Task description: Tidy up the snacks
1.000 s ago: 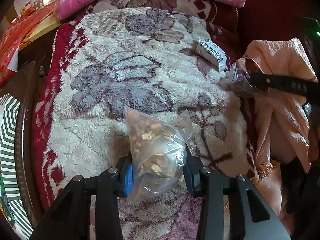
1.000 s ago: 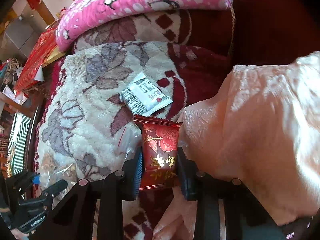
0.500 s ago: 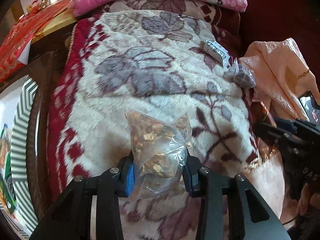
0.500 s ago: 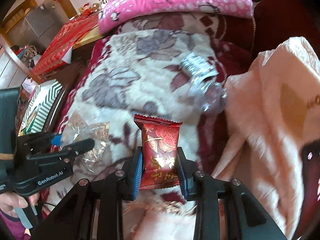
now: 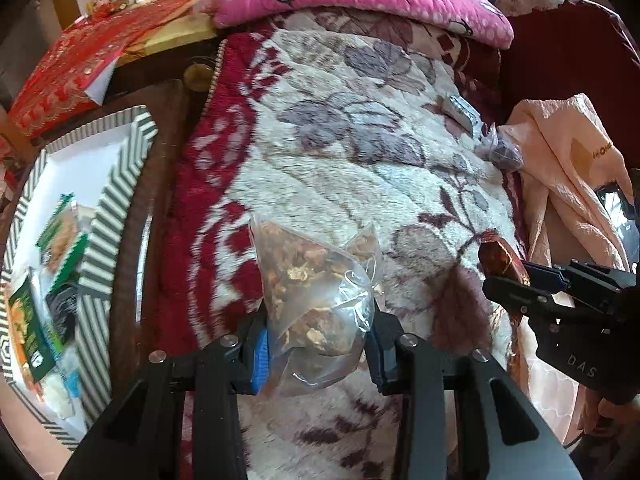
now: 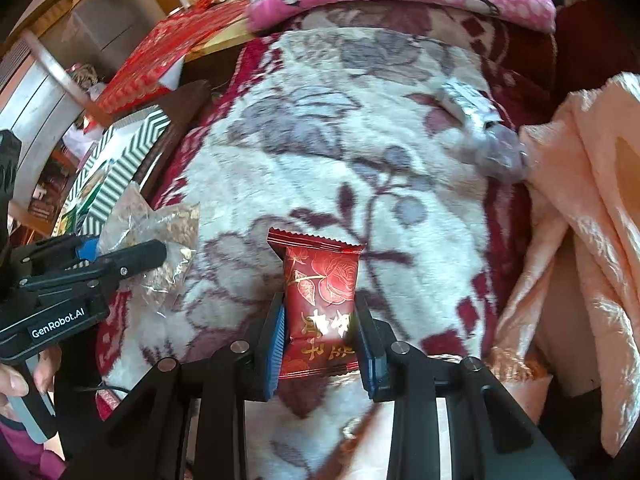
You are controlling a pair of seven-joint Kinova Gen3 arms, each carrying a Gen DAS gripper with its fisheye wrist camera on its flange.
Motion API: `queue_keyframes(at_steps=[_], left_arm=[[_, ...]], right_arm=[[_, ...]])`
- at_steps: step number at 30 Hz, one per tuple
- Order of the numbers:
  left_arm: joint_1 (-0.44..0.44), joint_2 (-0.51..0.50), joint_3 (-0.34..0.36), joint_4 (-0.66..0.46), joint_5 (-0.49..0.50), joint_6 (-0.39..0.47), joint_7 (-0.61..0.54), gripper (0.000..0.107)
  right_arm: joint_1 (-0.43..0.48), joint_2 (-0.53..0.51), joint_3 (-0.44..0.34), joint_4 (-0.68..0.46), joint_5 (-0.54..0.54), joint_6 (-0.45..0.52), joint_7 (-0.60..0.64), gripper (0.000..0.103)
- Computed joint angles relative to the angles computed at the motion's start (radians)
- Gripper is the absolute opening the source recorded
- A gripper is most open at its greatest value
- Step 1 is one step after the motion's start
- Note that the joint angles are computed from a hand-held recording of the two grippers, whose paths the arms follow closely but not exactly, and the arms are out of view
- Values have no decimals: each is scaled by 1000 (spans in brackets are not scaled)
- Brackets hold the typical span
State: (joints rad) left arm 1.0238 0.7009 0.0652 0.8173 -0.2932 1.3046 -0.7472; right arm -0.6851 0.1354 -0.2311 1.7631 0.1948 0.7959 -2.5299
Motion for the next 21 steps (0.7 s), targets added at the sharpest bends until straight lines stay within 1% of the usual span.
queue_keyframes(at_steps=[6,12,21], left_arm=[[5,-57,-7,87,-26,-30,41,37],[-2,-102,0,156,-56,-51,87,37],[-16,-154,16,229,-95,-67,143,37]], right_arm=[[-35,28,-7,-52,23,31,-2,33],[-67,59,-6,-113,33,62,17,33],[-108,95,4,-192,48,96,41,33]])
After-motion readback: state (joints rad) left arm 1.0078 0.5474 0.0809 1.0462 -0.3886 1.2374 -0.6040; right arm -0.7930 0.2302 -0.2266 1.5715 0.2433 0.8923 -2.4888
